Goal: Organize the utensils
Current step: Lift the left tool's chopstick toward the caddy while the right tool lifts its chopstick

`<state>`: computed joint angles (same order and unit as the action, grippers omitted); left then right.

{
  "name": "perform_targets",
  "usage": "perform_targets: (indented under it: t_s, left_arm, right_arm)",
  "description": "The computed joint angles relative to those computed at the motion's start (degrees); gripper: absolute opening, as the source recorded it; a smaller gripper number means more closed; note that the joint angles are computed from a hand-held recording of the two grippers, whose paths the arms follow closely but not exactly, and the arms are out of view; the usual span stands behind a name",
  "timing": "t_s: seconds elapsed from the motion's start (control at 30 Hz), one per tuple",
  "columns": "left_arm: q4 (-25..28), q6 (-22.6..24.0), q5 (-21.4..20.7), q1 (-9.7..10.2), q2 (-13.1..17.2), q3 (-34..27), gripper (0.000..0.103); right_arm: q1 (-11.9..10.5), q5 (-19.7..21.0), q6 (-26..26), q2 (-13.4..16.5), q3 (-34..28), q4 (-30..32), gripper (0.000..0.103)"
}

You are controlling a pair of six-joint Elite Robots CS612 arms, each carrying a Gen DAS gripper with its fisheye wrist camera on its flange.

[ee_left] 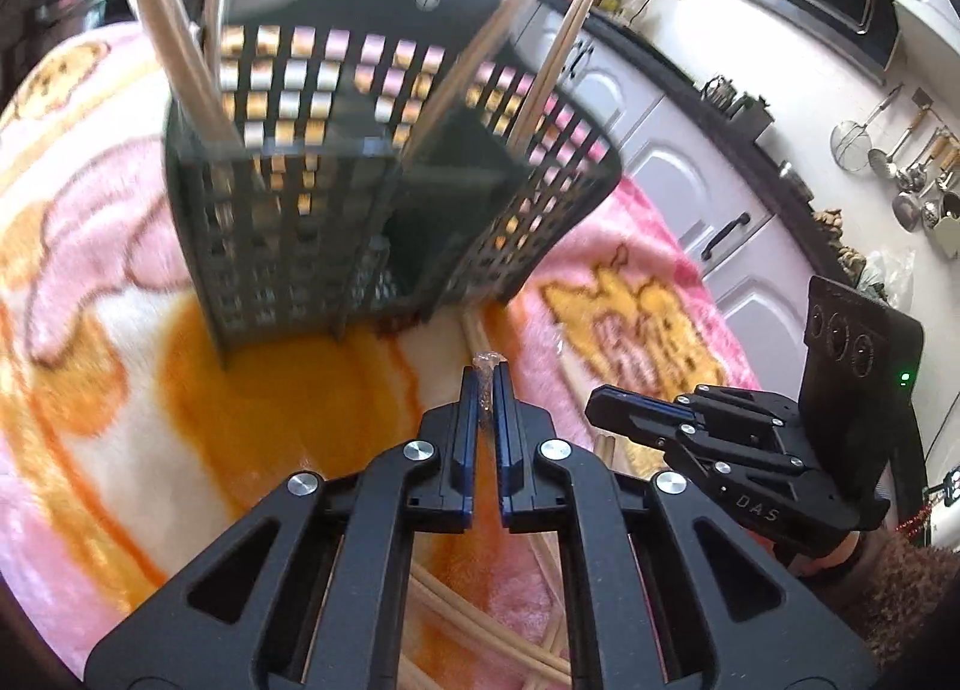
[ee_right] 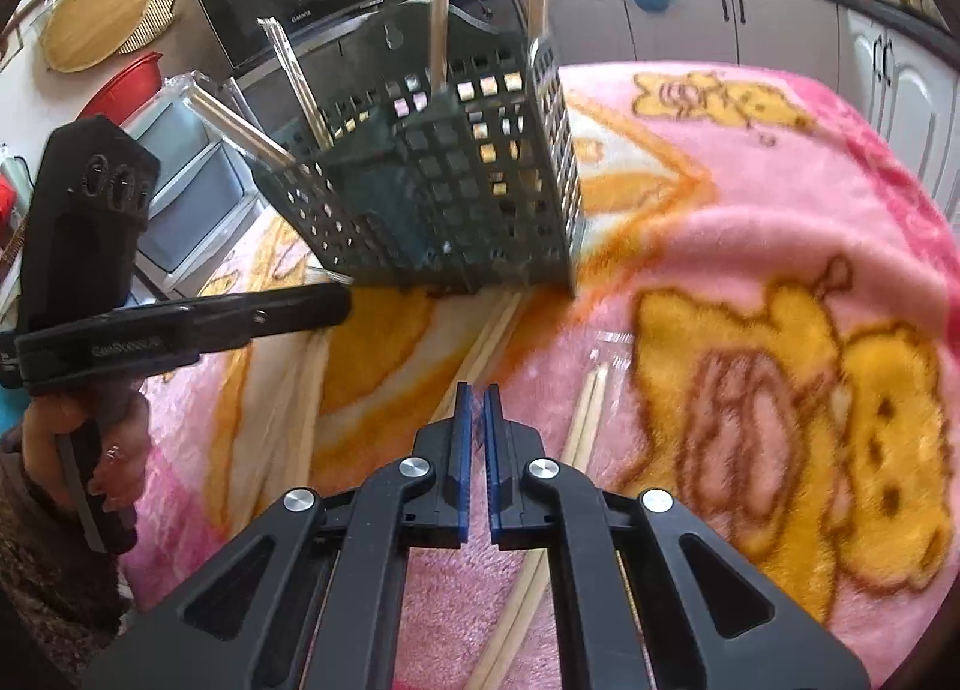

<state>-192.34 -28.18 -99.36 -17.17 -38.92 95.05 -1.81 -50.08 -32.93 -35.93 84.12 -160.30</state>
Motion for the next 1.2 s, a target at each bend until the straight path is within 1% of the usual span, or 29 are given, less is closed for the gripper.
perform_targets:
  t_s: [0.17, 0.27, 0.43, 0.67, 0.77, 0.9, 1.2]
  left_arm:
    - [-2.9, 1.0, 2.1, -0.21, -1.5, 1.5, 0.002]
    - [-4.6, 1.5, 2.4, -0.35, -2.3, 2.1, 0.002]
    - [-6.1, 2.7, 3.1, -0.82, -3.2, 2.1, 0.002]
    - [-7.6, 4.7, 4.4, -1.31, -4.3, 2.1, 0.002]
    - [-8.3, 5.5, 5.4, -1.61, -4.7, 2.3, 0.002]
    - [-9.3, 6.2, 5.7, -1.73, -5.2, 2.4, 0.002]
    - [-11.2, 8.0, 6.9, -2.18, -6.2, 2.6, 0.002]
  right_arm:
    - [-0.2, 0.7, 1.6, -0.5, 0.0, -3.0, 0.004]
    - [-0.3, 1.0, 2.1, -1.1, 0.3, -6.1, 0.004]
    - [-0.7, 1.1, 3.1, -1.8, 0.5, -11.2, 0.004]
    - [-1.5, 3.0, 3.3, -3.4, 1.6, -15.8, 0.004]
    - [-1.7, 3.9, 2.4, -4.0, 2.2, -16.7, 0.004]
    - [-1.6, 4.7, 1.3, -4.8, 2.9, -17.6, 0.004]
    - [-1.3, 5.3, 0.9, -6.0, 4.2, -19.6, 0.004]
